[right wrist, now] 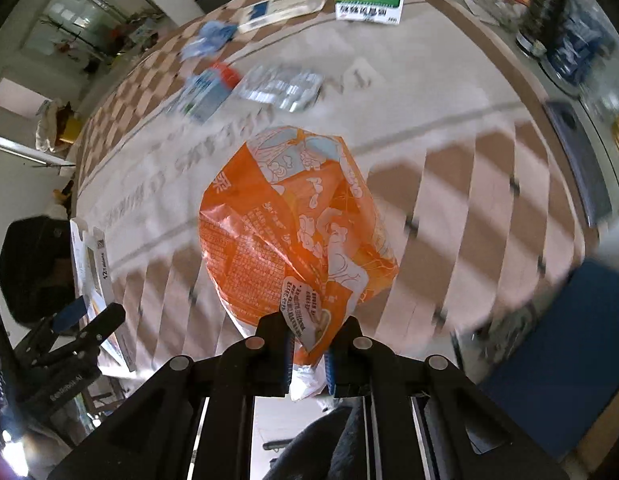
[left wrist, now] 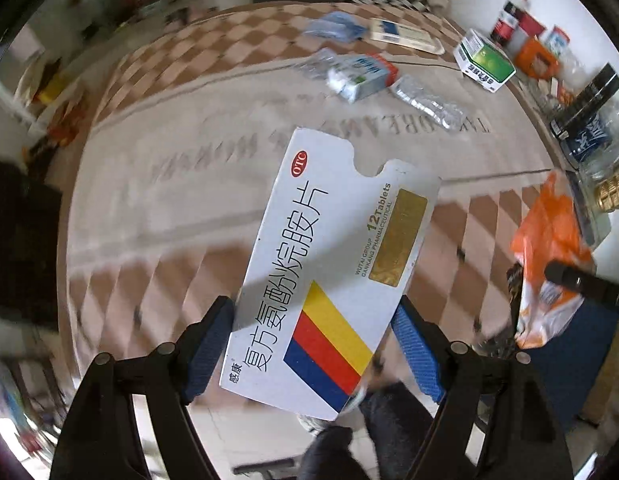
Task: Collect trash
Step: 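Carry both items over the white bin and open both tools to drop them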
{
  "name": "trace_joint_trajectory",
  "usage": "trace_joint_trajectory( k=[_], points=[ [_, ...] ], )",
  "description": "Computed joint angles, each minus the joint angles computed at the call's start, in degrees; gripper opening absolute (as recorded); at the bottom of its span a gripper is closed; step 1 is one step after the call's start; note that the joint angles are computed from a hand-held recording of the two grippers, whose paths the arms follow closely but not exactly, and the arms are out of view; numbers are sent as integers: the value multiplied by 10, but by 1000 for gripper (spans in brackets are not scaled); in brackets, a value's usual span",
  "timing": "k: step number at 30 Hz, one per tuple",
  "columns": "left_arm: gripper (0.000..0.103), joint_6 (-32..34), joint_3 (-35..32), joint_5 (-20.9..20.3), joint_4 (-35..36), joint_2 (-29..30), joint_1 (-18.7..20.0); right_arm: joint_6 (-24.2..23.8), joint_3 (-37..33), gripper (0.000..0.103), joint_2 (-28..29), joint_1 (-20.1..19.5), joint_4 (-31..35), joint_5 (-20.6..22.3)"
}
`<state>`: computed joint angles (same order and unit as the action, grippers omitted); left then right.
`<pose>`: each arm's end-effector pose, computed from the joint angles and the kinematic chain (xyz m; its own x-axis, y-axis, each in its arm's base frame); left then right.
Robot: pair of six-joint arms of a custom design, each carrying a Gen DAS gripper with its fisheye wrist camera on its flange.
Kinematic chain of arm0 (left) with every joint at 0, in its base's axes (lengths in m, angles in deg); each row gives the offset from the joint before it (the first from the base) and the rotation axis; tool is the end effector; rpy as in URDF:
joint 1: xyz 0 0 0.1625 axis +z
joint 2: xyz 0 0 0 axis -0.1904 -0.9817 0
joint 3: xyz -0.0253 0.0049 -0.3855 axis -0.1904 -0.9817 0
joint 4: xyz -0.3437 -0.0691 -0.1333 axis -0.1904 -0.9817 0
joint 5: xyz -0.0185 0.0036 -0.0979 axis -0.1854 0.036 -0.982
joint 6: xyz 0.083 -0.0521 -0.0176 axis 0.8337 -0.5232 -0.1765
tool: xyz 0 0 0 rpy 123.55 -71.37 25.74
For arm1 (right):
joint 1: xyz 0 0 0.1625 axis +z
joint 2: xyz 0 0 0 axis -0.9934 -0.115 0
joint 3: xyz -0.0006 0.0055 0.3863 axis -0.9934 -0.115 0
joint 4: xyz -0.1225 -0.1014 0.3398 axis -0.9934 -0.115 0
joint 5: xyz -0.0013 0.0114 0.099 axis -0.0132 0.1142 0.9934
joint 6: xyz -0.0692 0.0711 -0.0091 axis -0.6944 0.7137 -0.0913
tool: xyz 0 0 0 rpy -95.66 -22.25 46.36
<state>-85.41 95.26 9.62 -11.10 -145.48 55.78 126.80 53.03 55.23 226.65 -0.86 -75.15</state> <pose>-0.2792 -0.5361 0.5464 -0.5787 0.6312 -0.5165 0.6078 0.7560 0.2429 0.6277 -0.3783 0.2415 -0.6703 0.6792 0.2989 0.4018 0.6708 -0.6233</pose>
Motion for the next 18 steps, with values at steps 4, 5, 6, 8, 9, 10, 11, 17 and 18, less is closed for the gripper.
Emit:
trace_joint_trajectory(
  k=[4,5,6,8,9,10,11,17,18],
  points=[
    [79,-40,42,-21,42,-80,-4,46,-5,12,42,42,-22,35],
    [79,-56,38,-25,67,-95,-13,52,1,12,49,47,-32,46],
    [79,-64,55,-32,73,-113,-11,59,15,12,50,54,-45,59],
    [79,-80,90,-49,90,-146,-4,69,46,12,58,63,-78,91],
    [79,-87,110,-55,97,-162,0,76,63,12,57,69,-90,106],
    [79,-97,146,-65,97,-186,11,77,102,12,52,72,-126,124],
    [79,-104,172,-72,98,-200,20,77,125,12,50,69,-149,136],
    [79,-129,364,-108,18,-269,137,49,351,12,29,40,-361,205],
    [79,-124,405,-112,-11,-275,169,43,383,12,30,33,-399,212]
  ],
)
